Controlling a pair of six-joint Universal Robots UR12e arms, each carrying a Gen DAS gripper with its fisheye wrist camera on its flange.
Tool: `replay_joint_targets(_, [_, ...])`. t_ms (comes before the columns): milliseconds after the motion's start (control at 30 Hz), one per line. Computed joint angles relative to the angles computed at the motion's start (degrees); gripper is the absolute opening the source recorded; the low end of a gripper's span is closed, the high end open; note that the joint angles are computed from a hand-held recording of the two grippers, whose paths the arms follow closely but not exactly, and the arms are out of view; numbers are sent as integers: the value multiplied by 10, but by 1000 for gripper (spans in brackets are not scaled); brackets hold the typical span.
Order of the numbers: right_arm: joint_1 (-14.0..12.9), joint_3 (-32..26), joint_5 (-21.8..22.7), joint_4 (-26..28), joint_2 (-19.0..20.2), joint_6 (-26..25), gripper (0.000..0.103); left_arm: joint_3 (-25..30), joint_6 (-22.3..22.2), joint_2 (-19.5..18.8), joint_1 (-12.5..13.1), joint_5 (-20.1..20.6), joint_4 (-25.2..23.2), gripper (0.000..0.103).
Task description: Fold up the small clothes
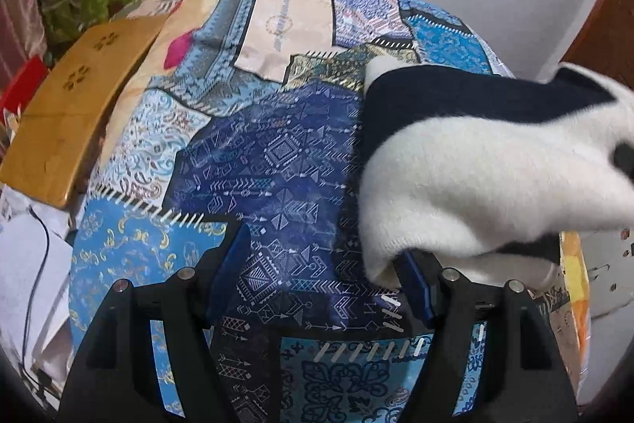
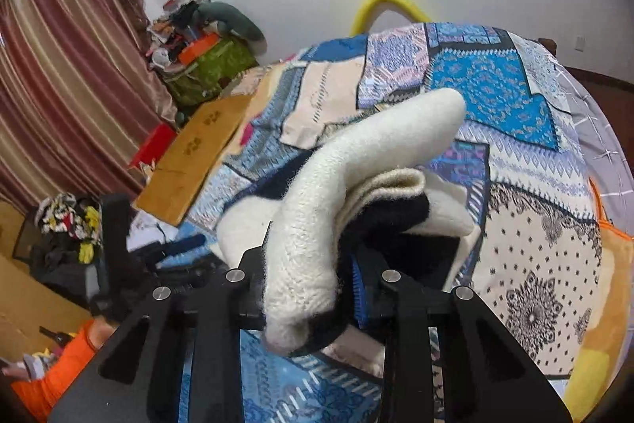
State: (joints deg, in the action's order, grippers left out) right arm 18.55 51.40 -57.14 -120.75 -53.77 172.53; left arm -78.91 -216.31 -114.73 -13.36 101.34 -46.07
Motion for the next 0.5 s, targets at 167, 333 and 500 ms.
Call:
replay_joint_targets(167, [-6, 23, -5, 15, -4, 13, 27, -5, -9, 2, 0, -4, -7, 71])
replay_joint_targets(333, [-14, 44, -1, 24, -7, 25, 28, -19, -13, 9, 4, -20, -6, 71])
replay_joint_targets(500, [-14, 60, -11, 18, -15, 15, 34, -20, 7, 13, 6, -34, -21, 71])
